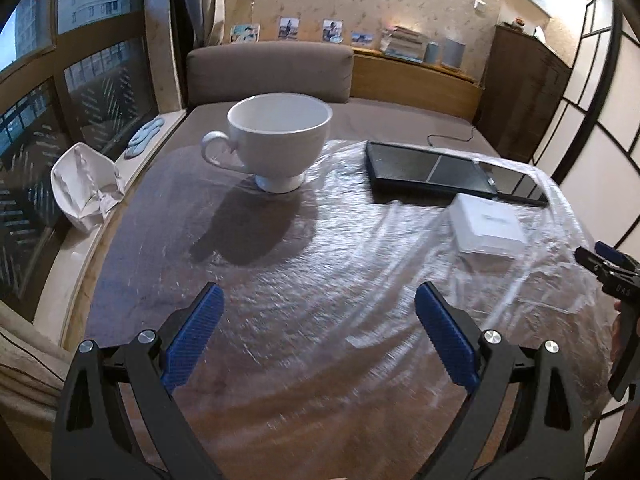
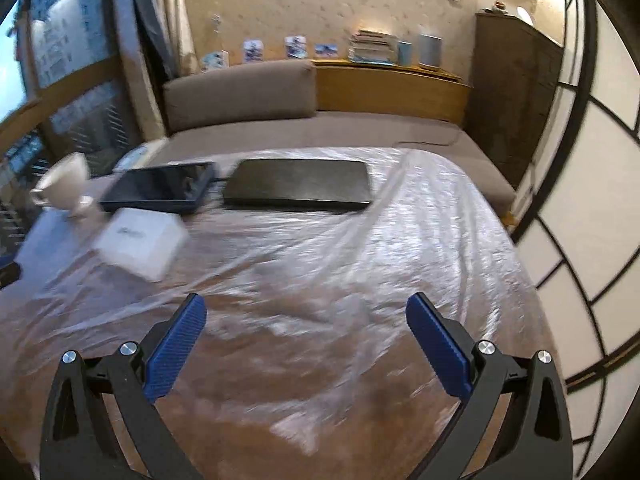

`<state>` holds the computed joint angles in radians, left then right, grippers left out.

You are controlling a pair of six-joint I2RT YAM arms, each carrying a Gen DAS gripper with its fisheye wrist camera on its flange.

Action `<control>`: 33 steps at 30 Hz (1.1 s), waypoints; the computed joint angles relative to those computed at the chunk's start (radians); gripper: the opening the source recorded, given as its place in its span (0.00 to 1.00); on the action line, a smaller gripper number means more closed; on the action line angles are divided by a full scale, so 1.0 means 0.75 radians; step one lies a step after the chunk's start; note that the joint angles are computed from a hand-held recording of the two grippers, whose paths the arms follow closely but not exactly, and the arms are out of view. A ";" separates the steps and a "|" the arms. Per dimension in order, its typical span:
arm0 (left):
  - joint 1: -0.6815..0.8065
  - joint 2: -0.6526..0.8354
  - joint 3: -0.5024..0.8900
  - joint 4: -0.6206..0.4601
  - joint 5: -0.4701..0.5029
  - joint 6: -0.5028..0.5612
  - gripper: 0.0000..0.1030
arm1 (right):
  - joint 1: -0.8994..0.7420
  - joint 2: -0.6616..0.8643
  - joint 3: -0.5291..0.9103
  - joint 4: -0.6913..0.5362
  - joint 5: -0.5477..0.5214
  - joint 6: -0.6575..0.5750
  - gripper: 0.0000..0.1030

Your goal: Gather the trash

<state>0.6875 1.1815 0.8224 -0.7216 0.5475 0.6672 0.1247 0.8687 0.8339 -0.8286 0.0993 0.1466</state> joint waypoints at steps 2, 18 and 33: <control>-0.024 0.041 0.005 0.042 -0.034 -0.028 0.95 | -0.083 0.052 0.004 0.030 -0.048 -0.026 0.96; -0.143 0.234 0.024 0.244 -0.265 -0.143 0.99 | -0.329 0.291 0.077 0.039 -0.102 -0.134 0.96; -0.148 0.236 0.025 0.242 -0.267 -0.145 0.99 | -0.332 0.258 0.050 0.034 -0.097 -0.133 0.96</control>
